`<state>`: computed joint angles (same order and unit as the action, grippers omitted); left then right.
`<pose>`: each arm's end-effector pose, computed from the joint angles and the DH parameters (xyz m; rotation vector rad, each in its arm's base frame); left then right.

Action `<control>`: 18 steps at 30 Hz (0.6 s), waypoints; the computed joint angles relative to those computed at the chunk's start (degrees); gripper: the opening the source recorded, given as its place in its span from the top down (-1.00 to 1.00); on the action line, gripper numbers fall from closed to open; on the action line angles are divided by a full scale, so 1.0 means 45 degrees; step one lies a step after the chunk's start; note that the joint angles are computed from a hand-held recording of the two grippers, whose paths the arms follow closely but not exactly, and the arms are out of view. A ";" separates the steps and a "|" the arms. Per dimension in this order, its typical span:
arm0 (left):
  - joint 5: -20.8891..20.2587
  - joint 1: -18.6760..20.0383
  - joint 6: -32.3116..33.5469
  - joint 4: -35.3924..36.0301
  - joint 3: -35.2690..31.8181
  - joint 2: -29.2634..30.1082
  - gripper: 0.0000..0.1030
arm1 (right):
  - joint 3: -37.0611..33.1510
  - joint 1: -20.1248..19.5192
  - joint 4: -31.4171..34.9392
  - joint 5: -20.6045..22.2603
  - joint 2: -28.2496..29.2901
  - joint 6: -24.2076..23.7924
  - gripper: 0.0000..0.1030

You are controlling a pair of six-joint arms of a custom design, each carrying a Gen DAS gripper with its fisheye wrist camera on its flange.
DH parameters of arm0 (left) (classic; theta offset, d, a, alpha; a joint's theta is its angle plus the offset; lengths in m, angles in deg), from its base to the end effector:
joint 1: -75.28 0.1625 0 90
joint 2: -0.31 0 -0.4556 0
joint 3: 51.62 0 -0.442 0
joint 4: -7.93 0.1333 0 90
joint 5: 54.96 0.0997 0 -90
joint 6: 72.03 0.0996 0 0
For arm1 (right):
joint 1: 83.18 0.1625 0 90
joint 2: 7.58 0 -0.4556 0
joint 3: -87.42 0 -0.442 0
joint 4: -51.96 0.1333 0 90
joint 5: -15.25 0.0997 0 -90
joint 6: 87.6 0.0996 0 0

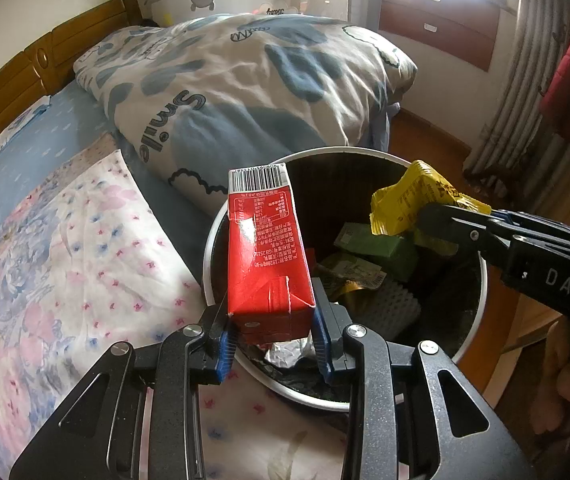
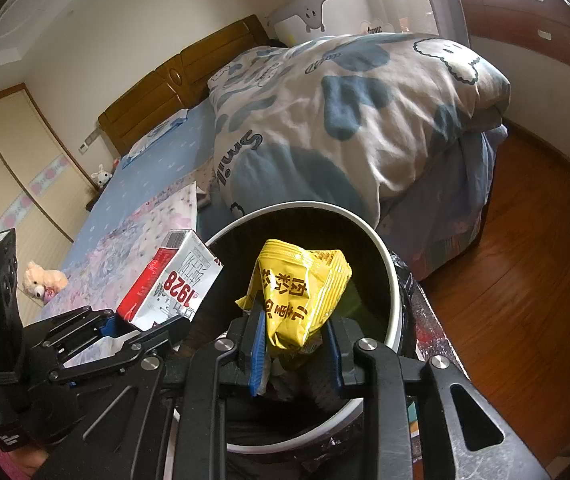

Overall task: Collect trash
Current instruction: 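Lower the red carton and yellow packet into the bin opening with both tools, then open both tools to drop the red carton and yellow packet into the bin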

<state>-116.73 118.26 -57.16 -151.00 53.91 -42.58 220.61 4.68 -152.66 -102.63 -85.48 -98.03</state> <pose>-0.3494 -0.5722 0.0037 1.3460 2.3169 -0.3280 0.0690 -0.4767 0.2855 -0.1569 -2.3010 1.2308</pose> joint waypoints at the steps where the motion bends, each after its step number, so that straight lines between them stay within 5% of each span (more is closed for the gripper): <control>1: -0.0007 -0.0005 0.0000 -0.0015 0.0011 -0.0009 0.41 | 0.0000 0.0000 0.0000 0.0000 0.0000 0.0000 0.48; 12: -0.0012 -0.0034 -0.0060 0.0097 -0.0063 0.0024 0.41 | -0.0171 -0.0017 0.0781 -0.0063 -0.0106 0.0183 0.45; 15: -0.0118 -0.0037 -0.0129 0.0267 -0.0076 -0.0081 0.31 | -0.0237 -0.0049 0.1169 -0.0076 -0.0171 0.0360 0.36; 18: -0.0113 -0.0058 -0.0128 0.0037 0.0078 -0.0321 0.05 | -0.0177 0.0029 0.1010 -0.0079 -0.0255 0.0434 0.00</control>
<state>-117.24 118.00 -57.74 -150.83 54.26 -44.03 219.81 4.81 -148.11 -102.98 -86.63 -96.08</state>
